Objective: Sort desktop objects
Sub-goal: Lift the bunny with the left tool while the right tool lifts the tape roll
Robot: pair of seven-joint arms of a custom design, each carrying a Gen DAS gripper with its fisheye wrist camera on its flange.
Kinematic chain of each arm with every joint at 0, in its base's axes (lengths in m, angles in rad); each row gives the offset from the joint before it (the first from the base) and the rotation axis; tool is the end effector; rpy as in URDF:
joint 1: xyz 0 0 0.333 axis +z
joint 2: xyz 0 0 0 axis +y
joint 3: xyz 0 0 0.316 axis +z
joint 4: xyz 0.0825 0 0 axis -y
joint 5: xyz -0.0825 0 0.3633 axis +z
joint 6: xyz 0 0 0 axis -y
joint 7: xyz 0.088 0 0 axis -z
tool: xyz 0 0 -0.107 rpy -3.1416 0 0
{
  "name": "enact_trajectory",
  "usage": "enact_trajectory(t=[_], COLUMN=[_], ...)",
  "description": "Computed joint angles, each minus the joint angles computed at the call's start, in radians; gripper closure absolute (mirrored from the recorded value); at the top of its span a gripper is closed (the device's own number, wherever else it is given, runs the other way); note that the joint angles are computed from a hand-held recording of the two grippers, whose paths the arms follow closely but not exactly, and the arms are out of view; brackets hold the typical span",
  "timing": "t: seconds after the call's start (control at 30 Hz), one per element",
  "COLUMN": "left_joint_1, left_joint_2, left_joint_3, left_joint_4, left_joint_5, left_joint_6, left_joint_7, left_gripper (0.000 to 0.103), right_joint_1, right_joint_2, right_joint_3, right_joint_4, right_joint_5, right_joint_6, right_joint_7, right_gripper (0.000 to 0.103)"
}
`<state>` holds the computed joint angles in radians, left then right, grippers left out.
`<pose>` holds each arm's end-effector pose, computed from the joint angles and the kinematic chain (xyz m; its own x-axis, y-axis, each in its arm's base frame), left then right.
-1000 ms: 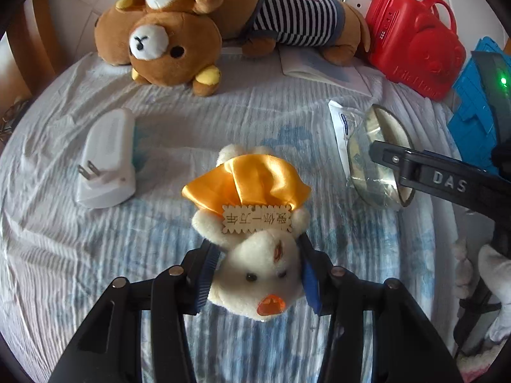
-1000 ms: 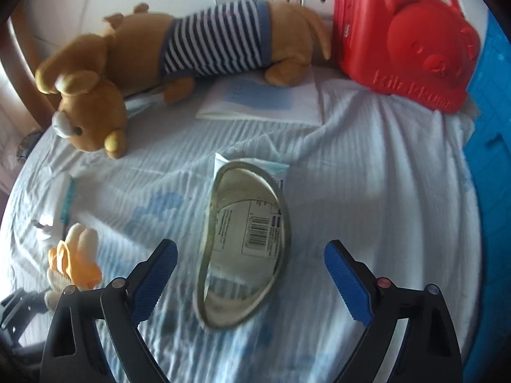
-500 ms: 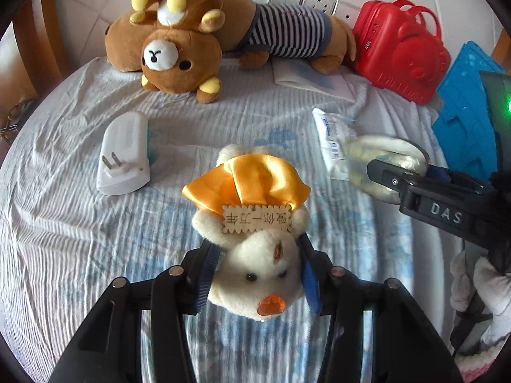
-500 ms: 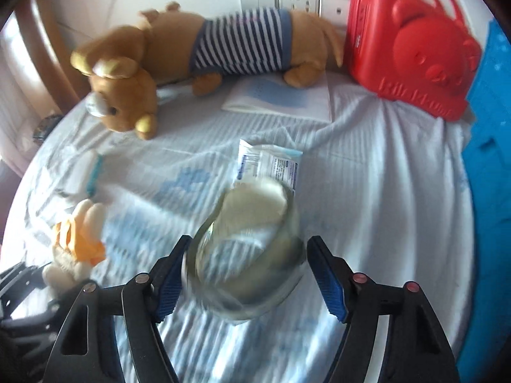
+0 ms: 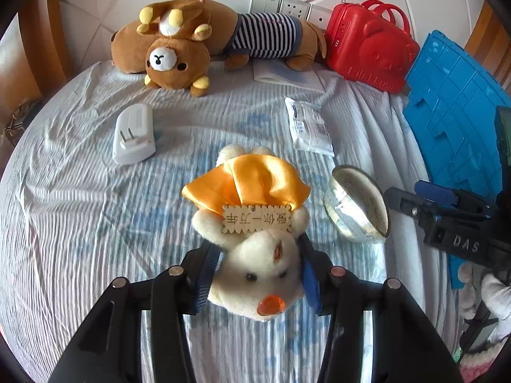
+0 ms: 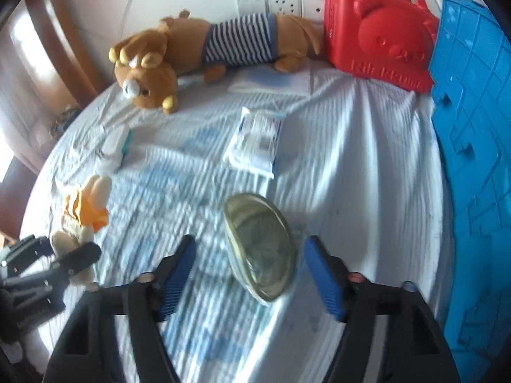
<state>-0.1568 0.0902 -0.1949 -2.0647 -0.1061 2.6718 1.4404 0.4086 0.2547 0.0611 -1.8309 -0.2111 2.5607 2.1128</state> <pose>0.5543 -0.1972 0.4600 -0.1738 -0.9702 0.1686 -0.8785 0.0754 -0.4718 0.5736 0.2911 0.4561 0.0915 -0.9921 -0.0858 -0.8833 -0.0411 -0.4670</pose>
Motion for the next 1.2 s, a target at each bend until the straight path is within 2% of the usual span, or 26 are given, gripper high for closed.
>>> enact_trajectory(t=[0.03,0.07,0.23,0.37,0.53,0.57,0.67,0.8,0.83,0.93,1.07,1.2], left_joint_1=[-0.001,-0.004,-0.015,-0.022,-0.029,-0.039,-0.045,-0.050,-0.050,-0.041,-0.043,-0.041], left_joint_2=[0.001,0.005,0.052,0.142,0.245,0.248,0.261,0.265,0.264,0.256,0.225,0.147], left_joint_3=[-0.001,-0.002,-0.004,0.000,0.003,0.011,0.013,0.017,0.016,0.008,0.011,0.011], left_joint_4=[-0.003,-0.002,0.028,0.102,0.187,0.183,0.194,0.200,0.201,0.196,0.177,0.124], left_joint_5=[0.001,0.004,0.027,0.057,0.083,0.108,0.132,0.156,0.158,0.144,0.150,0.163], left_joint_6=[-0.002,-0.004,-0.021,-0.068,-0.122,-0.096,-0.085,-0.087,-0.088,-0.096,-0.094,-0.053], left_joint_7=[-0.002,-0.005,-0.027,-0.053,-0.070,-0.081,-0.090,-0.105,-0.106,-0.103,-0.108,-0.113], left_gripper=[0.057,0.057,0.057,0.057,0.057,0.057,0.057,0.056,0.056,0.057,0.058,0.058], right_joint_1=[0.001,0.002,-0.014,-0.023,-0.035,-0.026,-0.008,0.005,0.004,0.018,0.020,0.039], right_joint_2=[0.005,0.010,0.067,0.139,0.246,0.252,0.269,0.275,0.272,0.253,0.216,0.109], right_joint_3=[0.000,0.001,0.009,0.004,0.008,-0.003,-0.020,-0.035,-0.036,-0.046,-0.036,-0.055], right_joint_4=[0.002,0.003,0.049,0.118,0.223,0.223,0.224,0.223,0.216,0.195,0.157,0.069], right_joint_5=[-0.005,-0.007,0.034,0.061,0.114,0.105,0.085,0.062,0.063,0.034,0.027,-0.038], right_joint_6=[-0.008,-0.012,-0.036,-0.055,-0.134,-0.134,-0.131,-0.113,-0.103,-0.101,-0.099,-0.047], right_joint_7=[-0.007,-0.014,-0.096,-0.158,-0.236,-0.230,-0.216,-0.191,-0.185,-0.160,-0.156,-0.080], right_gripper=[0.012,0.011,0.011,0.011,0.011,0.007,0.000,0.000,0.002,0.027,0.029,0.030])
